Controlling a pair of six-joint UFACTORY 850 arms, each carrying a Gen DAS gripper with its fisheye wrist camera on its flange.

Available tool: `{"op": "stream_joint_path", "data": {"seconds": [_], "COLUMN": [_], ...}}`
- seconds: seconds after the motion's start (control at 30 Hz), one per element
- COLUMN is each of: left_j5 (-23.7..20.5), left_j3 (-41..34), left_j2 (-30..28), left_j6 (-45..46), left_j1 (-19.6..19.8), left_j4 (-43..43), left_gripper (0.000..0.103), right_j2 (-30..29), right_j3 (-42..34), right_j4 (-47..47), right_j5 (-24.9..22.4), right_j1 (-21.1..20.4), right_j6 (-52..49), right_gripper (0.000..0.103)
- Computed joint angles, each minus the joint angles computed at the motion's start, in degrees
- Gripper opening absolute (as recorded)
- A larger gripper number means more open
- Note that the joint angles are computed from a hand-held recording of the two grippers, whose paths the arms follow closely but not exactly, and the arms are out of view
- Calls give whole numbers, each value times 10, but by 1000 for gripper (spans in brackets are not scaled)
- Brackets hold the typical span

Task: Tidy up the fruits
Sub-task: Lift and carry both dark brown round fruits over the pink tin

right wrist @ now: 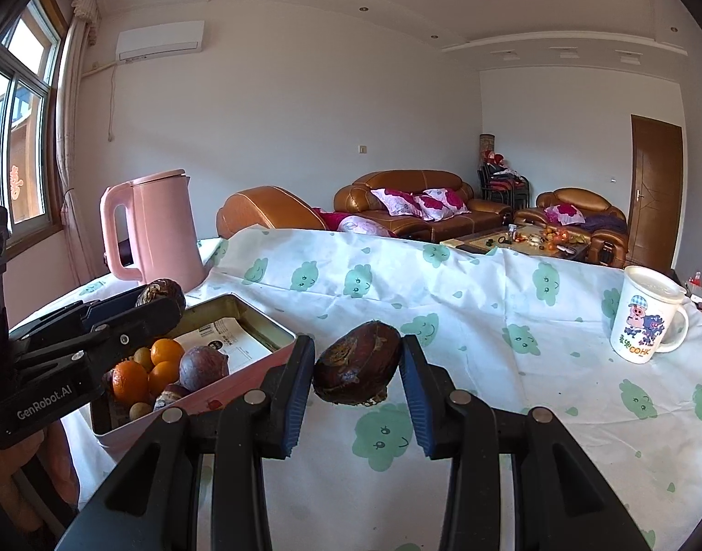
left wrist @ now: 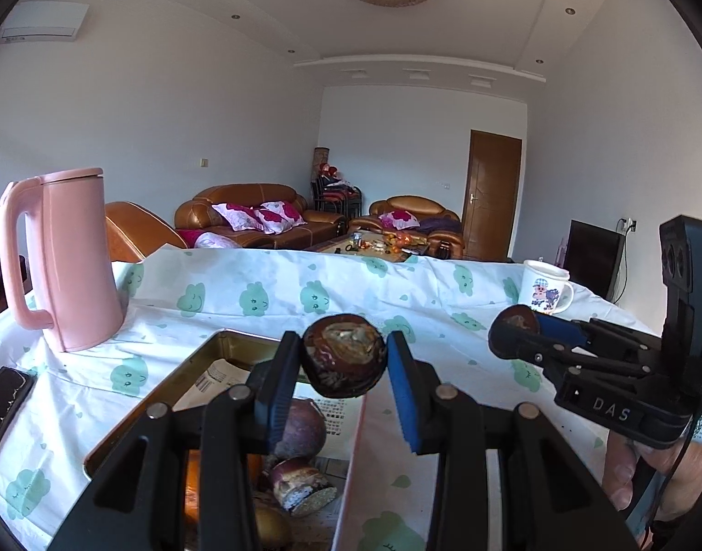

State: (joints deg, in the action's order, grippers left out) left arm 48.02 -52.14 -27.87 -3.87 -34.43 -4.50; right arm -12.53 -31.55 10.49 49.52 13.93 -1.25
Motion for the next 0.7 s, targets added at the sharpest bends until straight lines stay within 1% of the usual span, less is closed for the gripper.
{"op": "stream_joint_path", "data": {"seconds": [0.1, 0.3, 0.57, 0.7], "left_j5": [-10, -51, -107, -135], "left_j3": [3, -9, -37, -52], "left_j2": [6, 5, -7, -14], "left_j6": [2, -1, 18, 37], "left_j1": [13, 37, 49, 51], "left_j4": [-2, 1, -4, -17], "left_gripper": [40, 40, 40, 40], "right_j2": [-3, -18, -48, -63], "right_j3": [-12, -43, -89, -115], "right_j4": [-3, -20, -26, -38], "right_j5": [-10, -32, -69, -103], "right_j1": [8, 26, 44, 45], "right_j6": [-2, 1, -12, -4], "right_gripper": [40, 40, 40, 40]}}
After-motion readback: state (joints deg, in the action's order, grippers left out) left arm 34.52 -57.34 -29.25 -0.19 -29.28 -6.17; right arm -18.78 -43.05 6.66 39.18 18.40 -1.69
